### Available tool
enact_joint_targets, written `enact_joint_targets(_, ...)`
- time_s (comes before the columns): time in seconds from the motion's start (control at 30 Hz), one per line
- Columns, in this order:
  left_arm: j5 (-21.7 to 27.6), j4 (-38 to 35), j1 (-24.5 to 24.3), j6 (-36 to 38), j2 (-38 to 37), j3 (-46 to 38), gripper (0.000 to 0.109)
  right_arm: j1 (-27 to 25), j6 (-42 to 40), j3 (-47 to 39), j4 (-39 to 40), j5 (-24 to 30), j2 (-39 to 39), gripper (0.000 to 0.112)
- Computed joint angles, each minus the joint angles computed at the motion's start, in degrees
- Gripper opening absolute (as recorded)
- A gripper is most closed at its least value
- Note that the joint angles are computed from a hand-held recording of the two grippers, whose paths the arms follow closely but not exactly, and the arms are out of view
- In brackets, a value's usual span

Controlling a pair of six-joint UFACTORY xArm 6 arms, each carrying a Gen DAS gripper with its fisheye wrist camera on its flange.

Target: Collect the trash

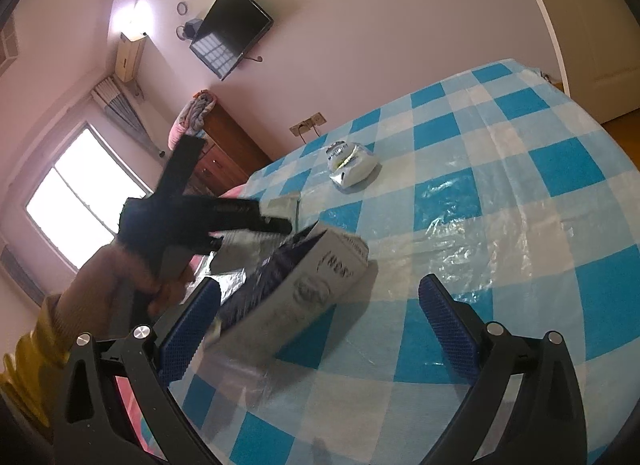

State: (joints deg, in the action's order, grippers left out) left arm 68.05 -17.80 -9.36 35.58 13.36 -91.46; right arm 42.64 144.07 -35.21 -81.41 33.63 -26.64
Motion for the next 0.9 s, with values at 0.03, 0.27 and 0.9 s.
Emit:
enact_joint_targets(0.03,-0.28,-0.59,0.27,1.12,-1.20,1.62,0.069,-0.26,0.36,-0.07,-0.28,-0.69,0.23,0.098)
enact_joint_targets(0.27,-2.16,-8.07,3.58,9.19,-9.08,12.38,0.063,-1.73,1.89,-2.63,-1.34,-6.60,4.35,0.098)
enact_joint_targets(0.9,8.61,-23.09,15.50,14.48,-8.98,12.75,0.033,4.64,-16.25,-9.89,11.04,5.38,9.81,0.098)
